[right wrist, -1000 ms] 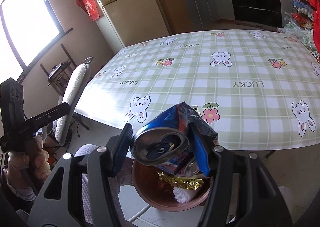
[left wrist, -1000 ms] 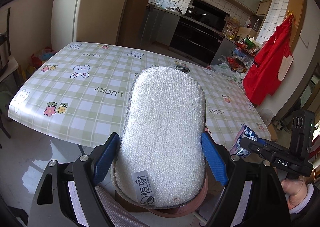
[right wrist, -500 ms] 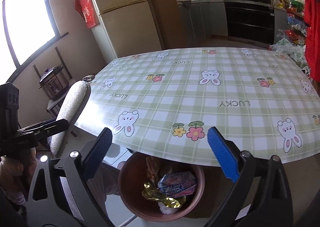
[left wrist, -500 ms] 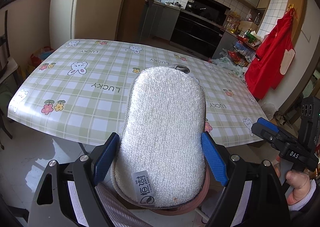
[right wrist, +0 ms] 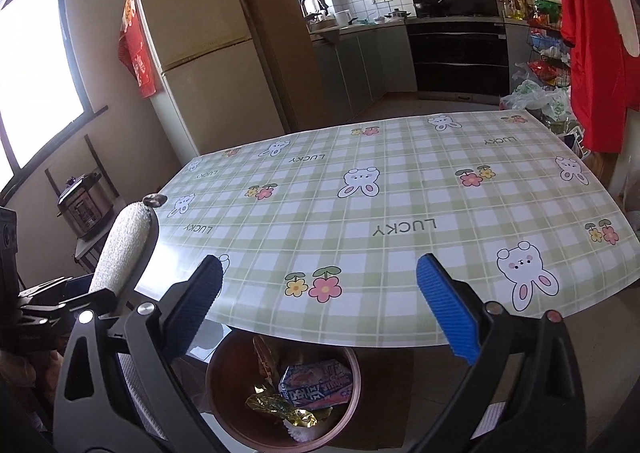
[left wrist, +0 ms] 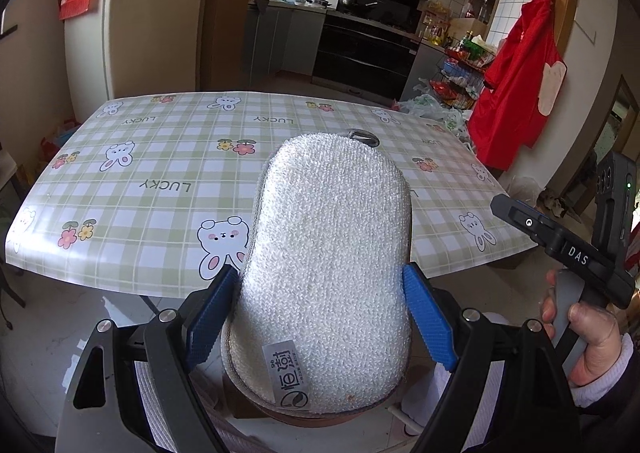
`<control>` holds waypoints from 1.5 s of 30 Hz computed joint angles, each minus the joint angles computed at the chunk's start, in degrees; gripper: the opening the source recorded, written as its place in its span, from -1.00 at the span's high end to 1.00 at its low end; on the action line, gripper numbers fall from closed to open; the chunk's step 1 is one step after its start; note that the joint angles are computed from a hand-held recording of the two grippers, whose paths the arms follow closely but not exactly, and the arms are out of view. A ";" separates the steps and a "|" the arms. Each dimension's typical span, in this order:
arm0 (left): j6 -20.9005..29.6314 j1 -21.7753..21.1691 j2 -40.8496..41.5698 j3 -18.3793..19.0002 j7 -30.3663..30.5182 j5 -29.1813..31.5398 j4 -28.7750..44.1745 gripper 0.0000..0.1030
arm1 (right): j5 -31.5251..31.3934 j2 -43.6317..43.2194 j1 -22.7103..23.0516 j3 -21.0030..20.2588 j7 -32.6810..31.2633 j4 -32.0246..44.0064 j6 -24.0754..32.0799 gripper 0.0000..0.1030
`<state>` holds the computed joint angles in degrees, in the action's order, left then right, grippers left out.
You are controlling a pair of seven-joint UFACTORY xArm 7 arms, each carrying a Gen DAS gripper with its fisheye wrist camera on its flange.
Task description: Collect trash
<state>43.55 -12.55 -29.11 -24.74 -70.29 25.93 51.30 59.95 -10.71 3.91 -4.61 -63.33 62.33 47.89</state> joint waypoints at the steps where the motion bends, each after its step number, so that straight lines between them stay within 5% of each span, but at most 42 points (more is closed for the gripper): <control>1: -0.08 -0.01 0.63 -0.19 0.09 0.09 0.41 -0.58 | 0.11 0.04 -0.13 -0.17 0.06 0.04 0.16 -0.87; 14: -2.66 -2.79 4.07 2.88 1.80 -2.06 -0.25 -0.76 | -0.83 1.02 -1.33 -0.11 2.40 0.04 -0.69 -0.87; 29: 3.30 1.39 -3.02 1.03 -3.49 -1.00 -3.89 -0.80 | -4.27 -0.23 0.45 1.03 2.36 -1.22 -2.43 -0.87; 45: 6.83 5.28 -1.43 -1.31 0.35 7.00 5.78 -0.87 | -14.38 -5.33 3.39 0.43 8.78 2.63 -7.77 -0.89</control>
<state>50.38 -7.26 -30.54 -26.05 -69.94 32.93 57.08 45.57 -16.03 7.31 -4.17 -54.56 64.96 40.13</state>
